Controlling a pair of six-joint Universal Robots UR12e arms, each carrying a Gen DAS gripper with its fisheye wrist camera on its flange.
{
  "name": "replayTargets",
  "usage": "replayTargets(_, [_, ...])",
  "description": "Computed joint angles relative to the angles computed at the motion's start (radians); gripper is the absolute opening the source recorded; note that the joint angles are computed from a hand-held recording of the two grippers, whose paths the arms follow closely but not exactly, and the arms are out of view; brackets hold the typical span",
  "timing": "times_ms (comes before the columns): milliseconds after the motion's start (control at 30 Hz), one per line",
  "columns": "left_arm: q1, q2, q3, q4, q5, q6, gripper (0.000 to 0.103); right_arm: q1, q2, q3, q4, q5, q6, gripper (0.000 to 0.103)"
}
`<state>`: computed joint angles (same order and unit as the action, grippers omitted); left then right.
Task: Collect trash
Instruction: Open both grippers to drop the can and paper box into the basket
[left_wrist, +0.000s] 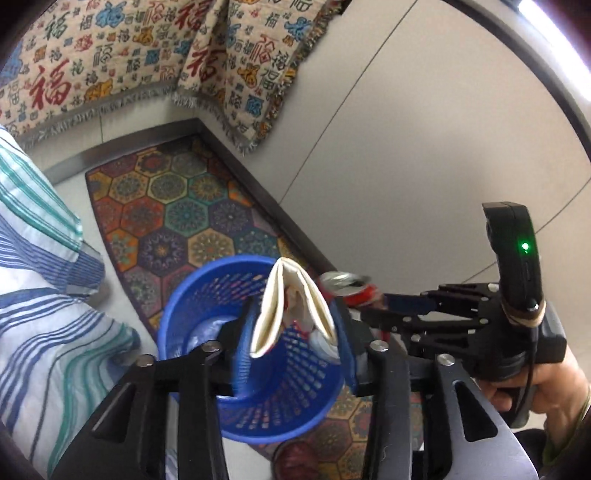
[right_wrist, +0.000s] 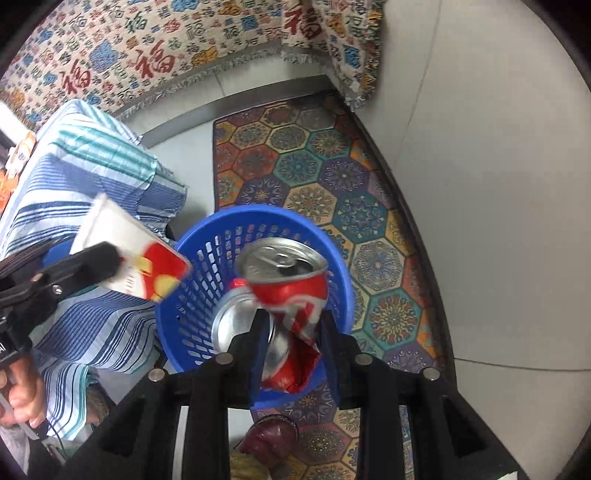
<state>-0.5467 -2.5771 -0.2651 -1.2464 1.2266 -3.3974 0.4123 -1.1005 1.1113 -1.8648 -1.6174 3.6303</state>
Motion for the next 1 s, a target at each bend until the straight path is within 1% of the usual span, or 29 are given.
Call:
replayTargets(33, [0.0, -0.004, 0.004, -0.003, 0.0, -0.003, 0.05, -0.002, 0.001, 0.004, -0.011, 0.01, -0.003, 0.04])
replayTargets(67, [0.0, -0.011, 0.015, -0.011, -0.002, -0.006, 0.051, -0.003, 0.0, 0.009, -0.022, 0.017, -0.005, 0.043])
replayTargets(133, [0.001, -0.012, 0.012, -0.01, -0.001, -0.014, 0.051, -0.002, 0.0, 0.011, -0.032, 0.012, -0.007, 0.043])
replayTargets(167, [0.0, -0.005, -0.002, -0.002, 0.004, -0.016, 0.054, 0.0, 0.0, 0.009, -0.035, 0.002, -0.003, 0.043])
replayTargets(233, [-0.001, 0.026, -0.061, 0.048, 0.024, -0.02, 0.056, 0.005, -0.008, 0.011, -0.046, -0.036, 0.016, 0.043])
replayTargets(300, [-0.002, 0.048, -0.095, 0.088, 0.045, -0.018, 0.066, 0.016, -0.016, 0.012, -0.074, -0.091, 0.032, 0.043])
replayTargets(367, [-0.004, 0.037, -0.065, 0.071, 0.053, -0.013, 0.069, 0.022, -0.031, 0.024, -0.125, -0.125, 0.052, 0.043])
replayTargets(467, [-0.002, 0.007, 0.004, 0.019, 0.042, -0.004, 0.07, 0.031, -0.049, 0.037, -0.194, -0.168, 0.082, 0.044])
replayTargets(500, [-0.003, 0.001, 0.017, 0.006, 0.039, 0.0, 0.072, 0.034, -0.054, 0.041, -0.213, -0.18, 0.089, 0.045])
replayTargets(567, [-0.002, -0.028, 0.08, -0.041, 0.029, 0.006, 0.073, 0.039, -0.06, 0.042, -0.239, -0.199, 0.095, 0.046])
replayTargets(633, [-0.002, -0.041, 0.111, -0.068, 0.02, 0.009, 0.073, 0.042, -0.061, 0.038, -0.257, -0.223, 0.093, 0.046])
replayTargets(667, [-0.001, -0.03, 0.091, -0.056, 0.015, 0.006, 0.073, 0.043, -0.061, 0.034, -0.263, -0.237, 0.092, 0.046])
replayTargets(767, [0.0, 0.06, -0.069, 0.052, 0.02, 0.003, 0.073, 0.055, -0.061, 0.022, -0.288, -0.285, 0.079, 0.046])
replayTargets(833, [0.004, 0.146, -0.217, 0.154, 0.025, 0.003, 0.074, 0.068, -0.057, 0.013, -0.324, -0.323, 0.054, 0.047])
replayTargets(867, [0.006, 0.191, -0.289, 0.201, 0.036, 0.007, 0.078, 0.074, -0.057, 0.012, -0.347, -0.339, 0.038, 0.051])
replayTargets(900, [0.009, 0.238, -0.362, 0.247, 0.054, 0.011, 0.082, 0.083, -0.055, 0.008, -0.374, -0.359, 0.021, 0.053])
replayTargets(933, [0.012, 0.285, -0.433, 0.287, 0.072, 0.017, 0.084, 0.091, -0.051, 0.003, -0.4, -0.374, 0.003, 0.055])
replayTargets(1000, [0.02, 0.377, -0.568, 0.349, 0.115, 0.02, 0.089, 0.107, -0.037, -0.018, -0.448, -0.386, -0.043, 0.057])
